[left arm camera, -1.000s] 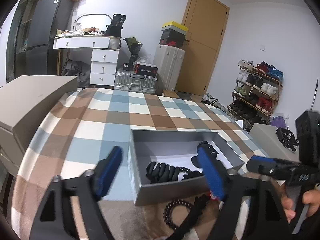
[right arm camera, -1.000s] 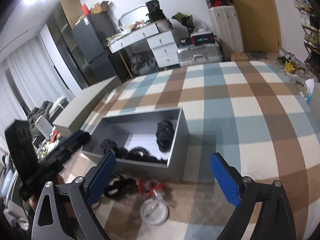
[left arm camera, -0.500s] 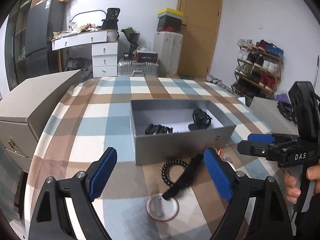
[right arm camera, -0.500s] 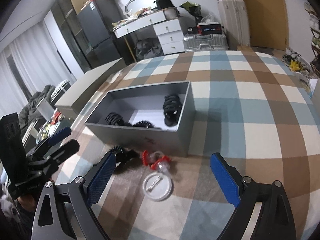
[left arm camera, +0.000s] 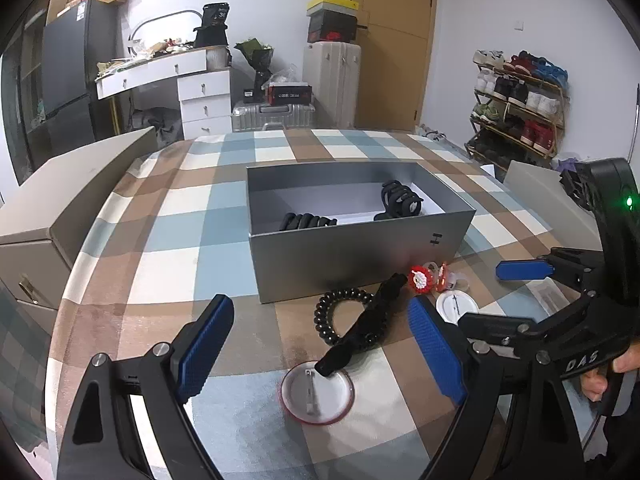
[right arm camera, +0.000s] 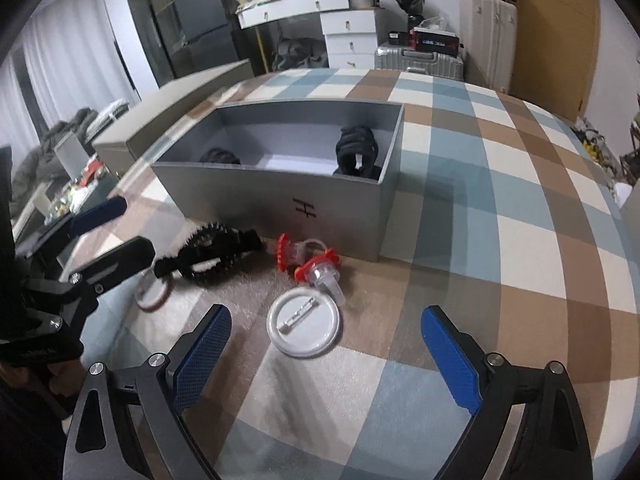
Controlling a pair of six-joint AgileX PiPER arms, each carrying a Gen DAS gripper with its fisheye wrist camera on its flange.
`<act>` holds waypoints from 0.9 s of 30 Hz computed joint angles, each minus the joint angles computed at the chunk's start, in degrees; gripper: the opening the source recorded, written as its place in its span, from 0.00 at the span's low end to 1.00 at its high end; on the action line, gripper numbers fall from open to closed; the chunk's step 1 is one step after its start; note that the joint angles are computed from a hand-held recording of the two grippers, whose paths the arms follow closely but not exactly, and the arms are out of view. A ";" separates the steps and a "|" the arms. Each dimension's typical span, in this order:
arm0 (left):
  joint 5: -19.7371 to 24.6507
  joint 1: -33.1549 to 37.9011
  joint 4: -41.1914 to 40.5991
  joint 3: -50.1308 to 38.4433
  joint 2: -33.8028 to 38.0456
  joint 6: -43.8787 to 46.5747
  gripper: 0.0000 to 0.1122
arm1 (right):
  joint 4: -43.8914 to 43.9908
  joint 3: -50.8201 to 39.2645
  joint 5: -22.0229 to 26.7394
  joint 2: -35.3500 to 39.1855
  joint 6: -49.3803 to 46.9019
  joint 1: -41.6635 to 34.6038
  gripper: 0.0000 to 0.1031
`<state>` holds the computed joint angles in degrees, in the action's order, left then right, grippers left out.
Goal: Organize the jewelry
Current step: 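Withdraw both grippers from the box toward the remaining items, then grasp the red-and-clear plastic clip with the right gripper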
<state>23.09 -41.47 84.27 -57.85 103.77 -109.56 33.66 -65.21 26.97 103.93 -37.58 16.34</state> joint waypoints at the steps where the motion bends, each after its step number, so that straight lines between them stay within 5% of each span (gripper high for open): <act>1: -0.65 0.17 -0.49 -0.12 0.06 0.68 0.76 | -0.21 0.35 -0.57 -0.13 -0.06 0.33 0.92; 4: -0.32 -0.07 -3.60 -0.92 0.53 3.91 0.76 | 4.81 1.20 -1.56 -0.36 -4.56 0.01 0.90; 12: -1.75 0.48 -11.87 -2.66 1.49 12.94 0.76 | 17.33 0.55 0.82 1.23 -13.17 -2.85 0.64; 27: -2.84 0.92 -19.29 -4.09 2.24 21.16 0.76 | 15.46 -0.84 -2.00 3.19 -11.24 -0.64 0.40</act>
<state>20.25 -40.54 64.98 -61.94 106.00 -88.40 49.11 -66.05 24.96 107.12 -48.83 15.70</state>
